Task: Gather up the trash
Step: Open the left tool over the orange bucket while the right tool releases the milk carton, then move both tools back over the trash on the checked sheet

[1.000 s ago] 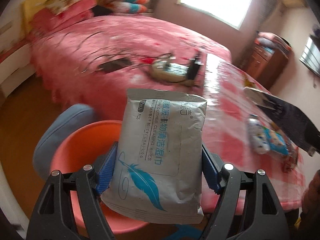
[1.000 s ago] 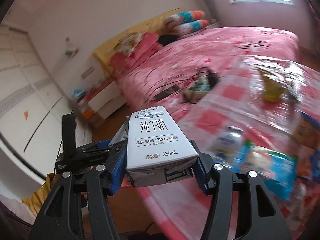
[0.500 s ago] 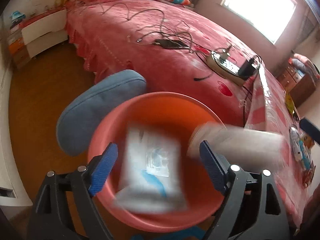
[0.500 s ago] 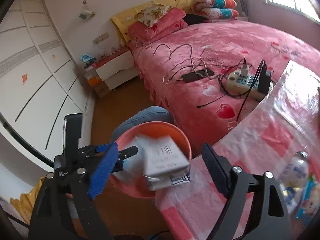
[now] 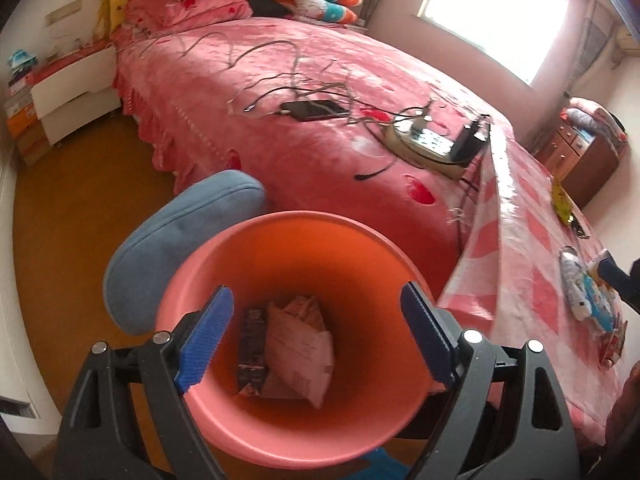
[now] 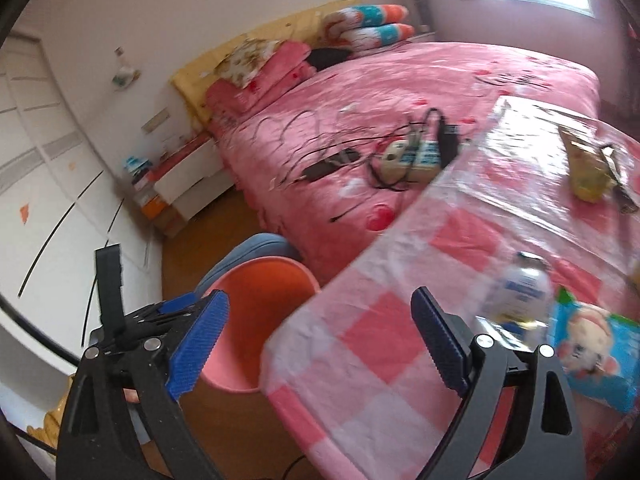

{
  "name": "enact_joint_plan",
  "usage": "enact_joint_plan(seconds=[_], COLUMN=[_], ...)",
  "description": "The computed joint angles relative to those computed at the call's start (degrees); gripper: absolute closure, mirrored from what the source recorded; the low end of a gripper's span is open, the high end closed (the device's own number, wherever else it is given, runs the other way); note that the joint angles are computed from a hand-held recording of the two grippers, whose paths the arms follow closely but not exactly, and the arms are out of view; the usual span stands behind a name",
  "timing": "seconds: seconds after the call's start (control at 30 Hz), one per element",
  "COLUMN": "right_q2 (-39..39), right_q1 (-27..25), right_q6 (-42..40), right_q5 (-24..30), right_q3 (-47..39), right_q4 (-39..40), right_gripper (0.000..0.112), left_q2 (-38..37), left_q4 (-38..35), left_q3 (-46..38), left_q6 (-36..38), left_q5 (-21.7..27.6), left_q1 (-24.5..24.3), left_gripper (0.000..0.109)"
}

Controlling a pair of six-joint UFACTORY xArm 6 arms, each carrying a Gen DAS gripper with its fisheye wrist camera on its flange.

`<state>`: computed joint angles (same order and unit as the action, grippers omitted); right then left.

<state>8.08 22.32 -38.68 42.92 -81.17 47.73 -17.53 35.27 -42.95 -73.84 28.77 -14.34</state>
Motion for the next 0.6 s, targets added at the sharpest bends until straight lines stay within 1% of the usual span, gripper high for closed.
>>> enact_joint_plan(seconds=[0.37, 0.6], right_q2=[-4.93, -6.77], right_q1=[-3.18, -4.84], right_q6=[-0.15, 0.18], right_q5=[-8.48, -11.80], right_q3=[6.76, 8.83], right_q4=[-1.45, -2.03], right_gripper=[0.021, 0.021], left_q2=[6.69, 10.83], left_q4=[-1.85, -2.80], left_q3=[-8.89, -15.10], left_q6=[4.39, 6.67], left_q5=[-0.68, -0.27], left_q1=[-5.29, -8.21], left_gripper=[0.022, 0.022])
